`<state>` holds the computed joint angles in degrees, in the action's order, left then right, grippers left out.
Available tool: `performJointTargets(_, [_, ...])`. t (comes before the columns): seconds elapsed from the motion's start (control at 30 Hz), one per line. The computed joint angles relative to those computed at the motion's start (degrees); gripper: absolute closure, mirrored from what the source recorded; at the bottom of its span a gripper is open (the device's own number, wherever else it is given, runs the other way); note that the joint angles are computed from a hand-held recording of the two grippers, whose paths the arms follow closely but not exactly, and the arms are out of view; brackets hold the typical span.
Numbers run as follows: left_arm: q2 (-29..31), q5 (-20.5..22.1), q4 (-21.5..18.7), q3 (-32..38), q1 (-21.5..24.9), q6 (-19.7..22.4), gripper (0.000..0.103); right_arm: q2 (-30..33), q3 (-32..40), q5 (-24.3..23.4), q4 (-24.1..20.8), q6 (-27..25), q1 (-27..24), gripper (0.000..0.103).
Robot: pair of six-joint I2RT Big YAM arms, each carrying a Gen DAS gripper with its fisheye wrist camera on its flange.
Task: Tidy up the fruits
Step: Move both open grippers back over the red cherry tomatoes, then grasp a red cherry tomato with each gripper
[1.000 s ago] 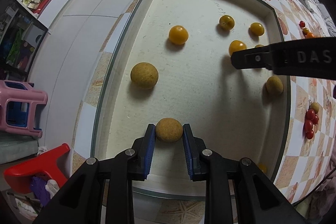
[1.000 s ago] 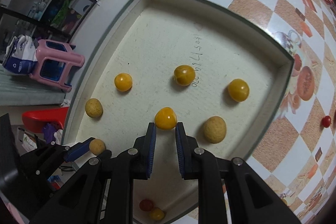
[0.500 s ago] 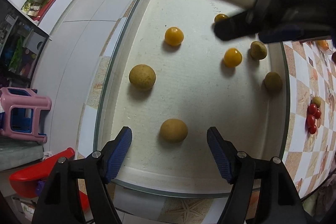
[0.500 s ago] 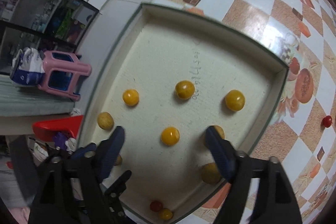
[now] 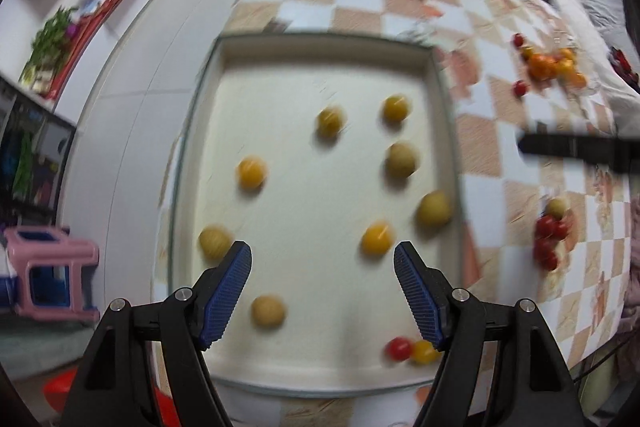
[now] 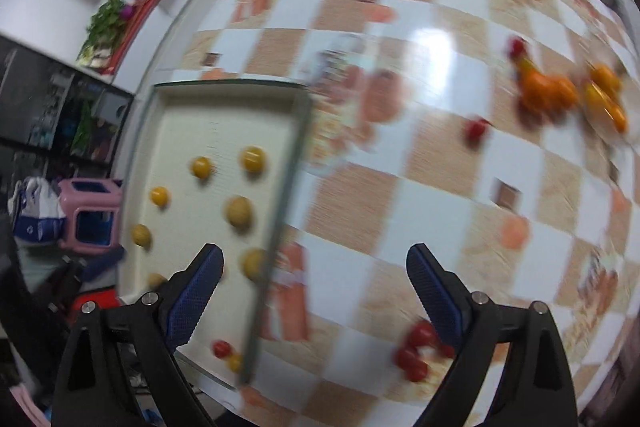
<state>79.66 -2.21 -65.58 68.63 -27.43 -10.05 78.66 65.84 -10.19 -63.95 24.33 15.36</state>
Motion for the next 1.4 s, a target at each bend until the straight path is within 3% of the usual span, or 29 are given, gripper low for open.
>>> performJointTargets(0.2, [4.97, 1.32, -0.51, 7.25, -4.08, 1.18, 0.028, -11.19, -11.16, 3.0, -3.73, 1.71, -5.96, 0.008])
performJointTargets(0.4, [10.43, 2.64, -1.69, 14.4, -7.87, 1.99, 0.028, -18.45, -18.39, 2.44, -6.66, 1.68, -8.05, 0.008])
performJointTargets(0.67, [21.18, 2.44, -1.22, 24.64, -11.67, 3.08, 0.028, -21.79, -22.5, 3.9, -4.11, 3.11, -4.98, 0.008])
performJointTargets(0.87, [28.39, 2.12, 0.1, 29.99, -13.44, 3.72, 0.028, -23.34, -24.36, 2.92, -2.38, 2.41, -8.69, 0.009])
performJointTargets(1.03, [31.41, 0.55, 1.6, 32.22, -14.53, 4.65, 0.028, -26.38, -25.58, 1.55, -2.98, -2.52, -11.38, 0.012])
performJointTargets(1.23, [34.25, 0.35, 2.06, 34.07, -14.97, 4.02, 0.028, -26.6, -27.02, 1.33, -0.42, -0.31, -7.3, 0.025])
performJointTargets(1.4, [34.26, -0.13, 3.52, 33.2, -15.3, 4.05, 0.028, -25.07, -27.04, 2.99, 3.22, 1.44, -2.69, 0.029])
